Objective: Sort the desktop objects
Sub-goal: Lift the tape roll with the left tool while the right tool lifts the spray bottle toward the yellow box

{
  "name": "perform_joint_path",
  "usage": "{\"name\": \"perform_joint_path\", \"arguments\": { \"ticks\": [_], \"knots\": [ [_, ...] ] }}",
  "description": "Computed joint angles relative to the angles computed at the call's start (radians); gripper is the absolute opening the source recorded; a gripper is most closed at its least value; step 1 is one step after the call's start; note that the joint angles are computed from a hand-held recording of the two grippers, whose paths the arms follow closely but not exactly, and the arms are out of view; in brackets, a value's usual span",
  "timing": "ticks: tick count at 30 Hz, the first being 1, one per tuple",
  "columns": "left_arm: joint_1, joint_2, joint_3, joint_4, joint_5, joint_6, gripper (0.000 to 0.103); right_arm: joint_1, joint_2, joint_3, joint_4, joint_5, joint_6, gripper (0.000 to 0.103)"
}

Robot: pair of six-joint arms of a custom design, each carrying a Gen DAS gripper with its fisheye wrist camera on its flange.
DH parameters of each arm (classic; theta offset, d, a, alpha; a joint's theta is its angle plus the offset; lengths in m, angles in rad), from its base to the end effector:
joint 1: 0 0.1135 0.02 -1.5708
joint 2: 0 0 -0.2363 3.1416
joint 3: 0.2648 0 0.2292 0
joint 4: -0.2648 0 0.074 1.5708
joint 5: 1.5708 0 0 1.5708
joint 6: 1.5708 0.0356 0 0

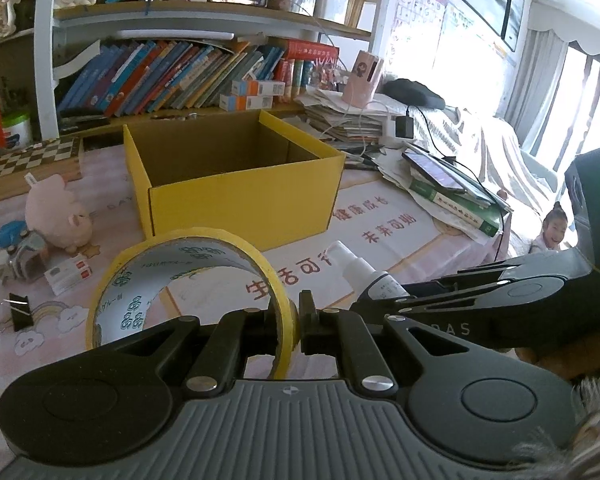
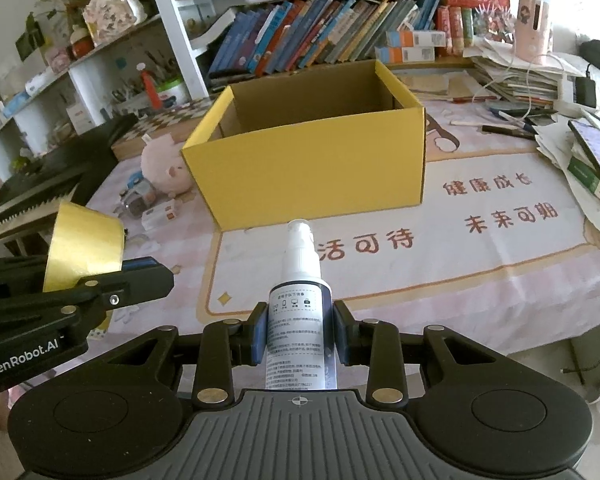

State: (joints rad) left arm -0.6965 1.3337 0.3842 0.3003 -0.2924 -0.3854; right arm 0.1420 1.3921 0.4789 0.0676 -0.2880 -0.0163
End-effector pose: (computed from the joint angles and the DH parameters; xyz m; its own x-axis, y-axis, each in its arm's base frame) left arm 0.1816 -0.1385 0.1329 -0.5944 0.0279 -0.8037 0.2317 0.9630 -0.1380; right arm 0.2286 0.0429 0.1267 -0.7355 -0.1209 -0.6667 -0.3342 0.9207 0.2017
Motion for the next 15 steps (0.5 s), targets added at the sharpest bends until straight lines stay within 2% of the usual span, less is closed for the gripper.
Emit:
{"name": "perform_joint_path", "arguments": {
  "ticks": [7, 15],
  "knots": [
    [0.014, 0.085, 0.073, 0.011, -0.008, 0.002, 0.007, -0.041, 0.098, 0.087, -0.006, -0.052, -0.056, 0.033],
    [0.005, 0.165, 0.163, -0.007, -0.059, -0.018, 0.007, -0.082, 0.194, 0.196, -0.019, -0.129, -0.127, 0.033]
  ]
}}
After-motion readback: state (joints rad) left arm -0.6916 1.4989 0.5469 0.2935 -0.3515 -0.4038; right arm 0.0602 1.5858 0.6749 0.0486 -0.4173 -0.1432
